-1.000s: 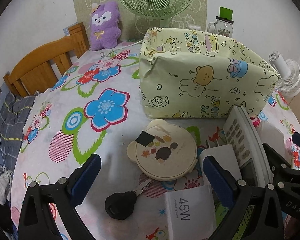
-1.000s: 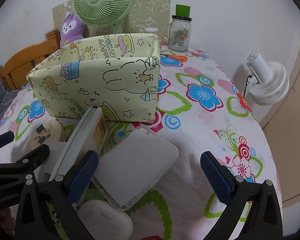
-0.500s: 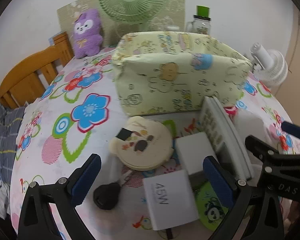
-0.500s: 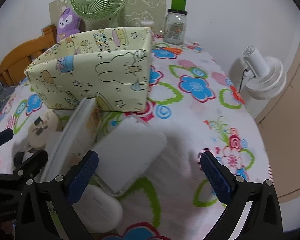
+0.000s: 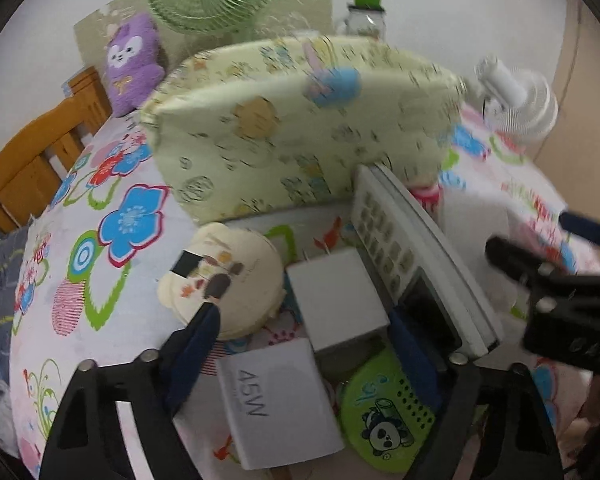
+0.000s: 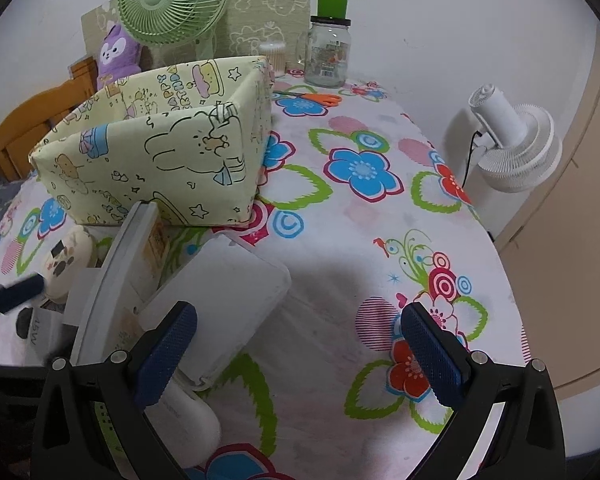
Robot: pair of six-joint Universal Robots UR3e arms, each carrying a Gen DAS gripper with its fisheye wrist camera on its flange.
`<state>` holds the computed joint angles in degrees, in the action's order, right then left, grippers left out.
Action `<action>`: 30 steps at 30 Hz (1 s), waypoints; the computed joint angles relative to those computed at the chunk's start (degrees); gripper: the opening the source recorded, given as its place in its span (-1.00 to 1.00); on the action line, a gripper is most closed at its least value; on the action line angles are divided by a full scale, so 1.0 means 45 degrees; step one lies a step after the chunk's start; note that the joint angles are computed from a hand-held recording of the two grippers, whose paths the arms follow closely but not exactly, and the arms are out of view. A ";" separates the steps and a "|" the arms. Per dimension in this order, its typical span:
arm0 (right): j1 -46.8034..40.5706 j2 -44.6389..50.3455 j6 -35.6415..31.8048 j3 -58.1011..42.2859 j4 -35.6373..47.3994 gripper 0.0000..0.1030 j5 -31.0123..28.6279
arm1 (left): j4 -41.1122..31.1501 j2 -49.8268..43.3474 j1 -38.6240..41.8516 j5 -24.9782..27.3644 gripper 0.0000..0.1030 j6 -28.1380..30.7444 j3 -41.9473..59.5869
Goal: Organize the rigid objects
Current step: 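Lower the left tool toward the white cube charger while the right tool lowers toward the clear container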
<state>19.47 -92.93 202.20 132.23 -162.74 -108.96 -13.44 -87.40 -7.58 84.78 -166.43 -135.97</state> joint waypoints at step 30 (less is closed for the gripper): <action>-0.0066 0.1809 0.1344 -0.1358 -0.0368 1.00 0.1224 | -0.0101 0.0114 0.0661 -0.1226 -0.12 0.0024 -0.0052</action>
<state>19.17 -84.79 208.25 126.12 -164.40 -103.45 -13.89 -86.89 -4.61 79.26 -166.32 -136.20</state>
